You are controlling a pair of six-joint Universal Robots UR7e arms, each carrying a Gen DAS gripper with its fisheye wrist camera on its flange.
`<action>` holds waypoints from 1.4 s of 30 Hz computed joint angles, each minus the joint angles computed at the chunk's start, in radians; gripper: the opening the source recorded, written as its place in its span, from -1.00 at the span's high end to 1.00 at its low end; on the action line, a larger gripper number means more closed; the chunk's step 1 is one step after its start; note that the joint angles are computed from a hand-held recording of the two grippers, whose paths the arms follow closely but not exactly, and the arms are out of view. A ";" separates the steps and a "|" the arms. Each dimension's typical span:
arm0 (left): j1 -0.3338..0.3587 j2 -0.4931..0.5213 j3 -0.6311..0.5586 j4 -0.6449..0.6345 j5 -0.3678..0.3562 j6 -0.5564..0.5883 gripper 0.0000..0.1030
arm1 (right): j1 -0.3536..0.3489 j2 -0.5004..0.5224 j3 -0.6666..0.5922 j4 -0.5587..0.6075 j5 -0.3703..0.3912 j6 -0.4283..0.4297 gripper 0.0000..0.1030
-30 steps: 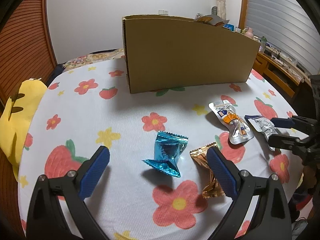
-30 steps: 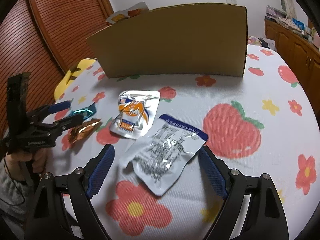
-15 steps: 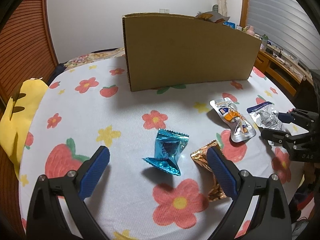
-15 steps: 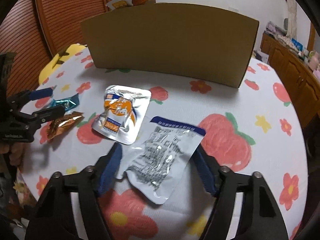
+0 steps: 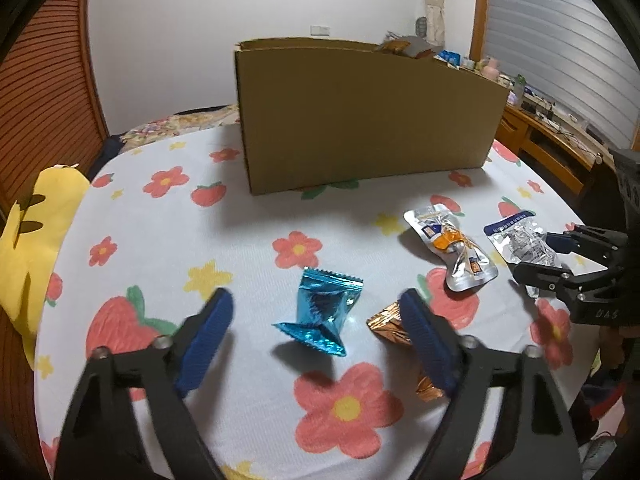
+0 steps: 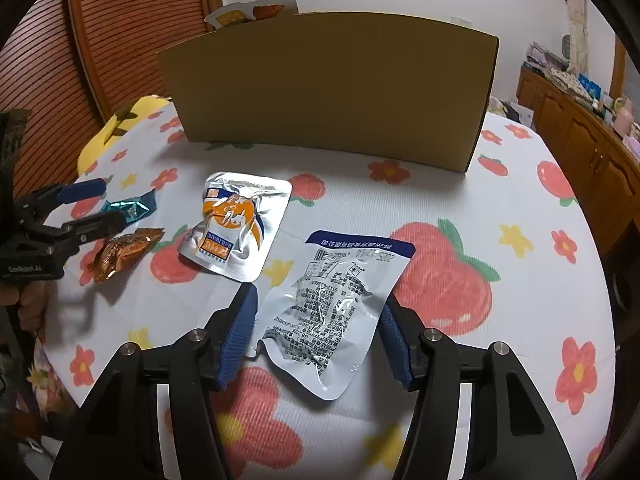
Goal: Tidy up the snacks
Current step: 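Grasp the white-and-blue pouch with the right tool while the left tool grasps the blue foil candy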
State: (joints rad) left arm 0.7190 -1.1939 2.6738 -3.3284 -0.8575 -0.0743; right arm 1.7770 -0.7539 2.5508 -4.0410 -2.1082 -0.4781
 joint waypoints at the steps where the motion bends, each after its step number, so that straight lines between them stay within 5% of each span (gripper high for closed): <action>1: 0.008 -0.007 -0.010 0.029 -0.014 -0.003 -0.20 | 0.001 0.002 -0.001 -0.002 -0.002 -0.002 -0.17; 6: 0.005 -0.005 -0.027 0.098 -0.002 -0.014 0.06 | 0.007 0.024 -0.003 -0.030 -0.011 -0.013 -0.17; 8: 0.005 -0.010 -0.027 0.115 -0.003 -0.019 0.36 | 0.010 0.034 -0.005 -0.042 -0.018 -0.019 -0.17; 15: 0.005 -0.019 -0.009 0.086 -0.012 -0.019 0.39 | 0.014 0.063 -0.006 -0.092 -0.023 -0.036 -0.14; 22: 0.005 -0.033 0.001 0.062 -0.031 -0.021 0.39 | -0.017 0.040 0.030 -0.112 0.051 -0.035 -0.04; 26: 0.005 -0.033 0.002 0.057 -0.032 -0.023 0.39 | -0.033 0.032 0.056 -0.148 0.116 -0.046 0.35; 32: 0.005 -0.023 0.007 0.047 -0.025 -0.026 0.39 | -0.010 0.025 0.044 -0.117 0.087 -0.047 0.39; 35: 0.002 -0.023 0.011 0.033 -0.024 -0.025 0.39 | -0.014 0.016 0.053 -0.114 0.109 -0.044 0.59; 42: -0.013 -0.023 0.028 -0.014 -0.025 -0.011 0.40 | -0.013 0.009 0.071 -0.136 0.140 -0.043 0.61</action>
